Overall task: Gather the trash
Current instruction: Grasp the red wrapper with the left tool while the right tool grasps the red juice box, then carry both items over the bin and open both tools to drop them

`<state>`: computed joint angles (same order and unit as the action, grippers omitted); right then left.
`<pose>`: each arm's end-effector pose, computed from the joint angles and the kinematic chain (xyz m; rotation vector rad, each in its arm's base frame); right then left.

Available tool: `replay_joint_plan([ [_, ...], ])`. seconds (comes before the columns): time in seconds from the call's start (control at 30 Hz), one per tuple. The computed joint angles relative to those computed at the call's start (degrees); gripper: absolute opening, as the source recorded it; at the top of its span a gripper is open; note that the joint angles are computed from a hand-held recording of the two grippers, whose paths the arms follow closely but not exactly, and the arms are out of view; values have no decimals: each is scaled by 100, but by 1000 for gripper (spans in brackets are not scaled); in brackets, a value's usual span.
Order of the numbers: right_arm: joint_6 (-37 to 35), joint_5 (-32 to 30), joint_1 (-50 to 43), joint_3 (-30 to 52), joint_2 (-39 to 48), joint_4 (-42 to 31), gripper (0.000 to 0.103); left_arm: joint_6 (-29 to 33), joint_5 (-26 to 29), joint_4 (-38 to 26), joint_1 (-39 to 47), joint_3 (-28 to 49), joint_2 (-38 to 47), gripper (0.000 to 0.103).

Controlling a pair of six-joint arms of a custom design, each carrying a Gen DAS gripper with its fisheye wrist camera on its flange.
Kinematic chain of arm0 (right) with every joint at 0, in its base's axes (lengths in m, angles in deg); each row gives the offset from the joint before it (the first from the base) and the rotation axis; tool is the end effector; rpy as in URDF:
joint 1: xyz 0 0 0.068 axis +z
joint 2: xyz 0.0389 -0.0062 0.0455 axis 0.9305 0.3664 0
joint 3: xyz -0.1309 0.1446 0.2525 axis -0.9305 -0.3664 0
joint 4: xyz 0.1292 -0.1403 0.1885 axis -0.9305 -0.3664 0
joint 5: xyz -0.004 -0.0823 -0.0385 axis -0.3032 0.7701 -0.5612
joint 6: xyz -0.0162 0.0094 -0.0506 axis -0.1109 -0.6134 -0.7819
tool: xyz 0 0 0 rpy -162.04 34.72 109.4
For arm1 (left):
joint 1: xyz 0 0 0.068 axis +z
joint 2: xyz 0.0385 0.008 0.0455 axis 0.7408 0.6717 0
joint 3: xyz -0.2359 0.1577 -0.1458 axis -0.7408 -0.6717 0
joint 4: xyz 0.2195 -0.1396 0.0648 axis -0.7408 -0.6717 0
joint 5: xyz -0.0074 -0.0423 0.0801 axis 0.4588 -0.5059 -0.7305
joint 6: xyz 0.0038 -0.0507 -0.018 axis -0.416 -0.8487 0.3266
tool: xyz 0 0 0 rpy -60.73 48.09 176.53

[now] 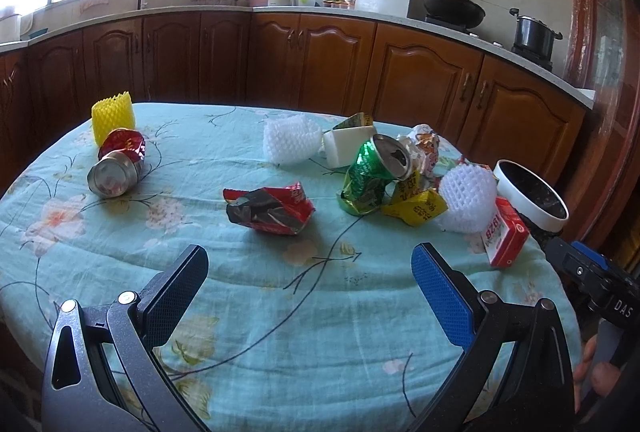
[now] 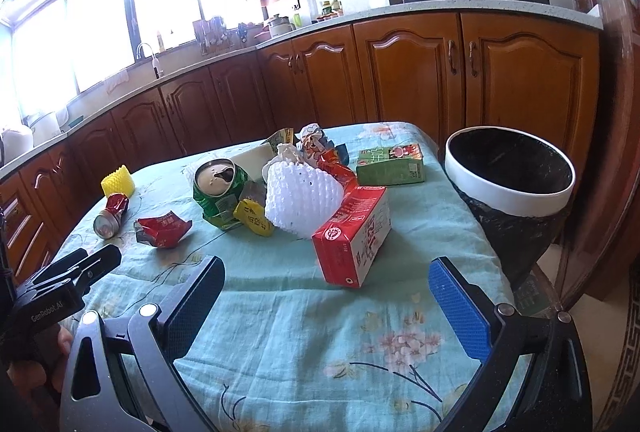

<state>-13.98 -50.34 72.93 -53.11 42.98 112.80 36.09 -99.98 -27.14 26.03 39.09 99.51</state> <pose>0.3059 0.0422 0.1598 -0.5983 2.1072 0.5352 0.1702 -0.0441 0.1516 -0.6710 2.0483 0.1671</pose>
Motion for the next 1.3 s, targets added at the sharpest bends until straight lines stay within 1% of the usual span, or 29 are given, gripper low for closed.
replay_joint_plan([
  [0.07, -17, 107, 80, 105, 124, 22, 102, 234, 411, 146, 544, 22, 89, 103],
  [0.13, 38, 153, 138, 290, 245, -182, 102, 446, 876, 306, 1074, 88, 274, 103],
  [0.2, -40, 377, 216, 528, 414, -414, 96, 604, 1360, 514, 1557, 152, 536, 103],
  [0.23, -50, 506, 270, 614, 528, -393, 94, 661, 1582, 602, 1777, 199, 685, 103],
  [0.27, 8, 555, 298, 728, 630, -483, 90, 703, 1783, 681, 1977, 249, 835, 103],
  [0.3, 57, 595, 320, 854, 740, -582, 83, 724, 1928, 743, 2117, 301, 976, 103],
  [0.37, 97, 718, 370, 1123, 952, -828, 76, 752, 2185, 837, 2390, 428, 1278, 103],
  [0.43, 105, 834, 418, 1318, 1131, -941, 72, 776, 2464, 898, 2634, 572, 1572, 103],
  [0.53, 100, 985, 479, 1502, 1339, -985, 67, 784, 2621, 826, 2809, 827, 1938, 102],
  [0.57, 120, 978, 485, 1533, 1378, -1004, 62, 806, 2692, 836, 2874, 882, 2035, 99],
  [0.6, 114, 986, 483, 1579, 1425, -1042, 55, 828, 2807, 848, 2944, 931, 2120, 92],
  [0.63, 119, 986, 487, 1639, 1475, -1091, 51, 849, 2959, 858, 3006, 981, 2208, 85],
  [0.67, 123, 945, 476, 1691, 1517, -1147, 41, 858, 3054, 862, 3034, 1015, 2265, 80],
  [0.73, 112, 904, 435, 1745, 1560, -1216, 37, 898, 3189, 842, 3061, 1093, 2358, 50],
  [0.77, 124, 833, 405, 1751, 1568, -1216, 32, 926, 3264, 832, 3059, 1128, 2409, 42],
  [0.8, 139, 788, 387, 1747, 1559, -1228, 31, 952, 3329, 830, 3048, 1144, 2431, 25],
  [0.87, 115, 670, 308, 1702, 1508, -1233, 31, 1019, 3387, 873, 3013, 1116, 2406, 21],
  [0.93, 106, 574, 247, 1613, 1437, -1153, 31, 1074, 3307, 995, 2896, 1031, 2320, 18],
  [1.03, 64, 407, 109, 1478, 1286, -1085, 31, 1018, 3195, 966, 2573, 929, 2053, 14],
  [1.13, 58, 263, -40, 1424, 1192, -1051, 31, 940, 2973, 820, 2098, 874, 1731, 13],
  [1.3, 71, -40, -357, 1489, 1110, -1199, 31, 818, 2547, 535, 1226, 914, 1206, 13],
])
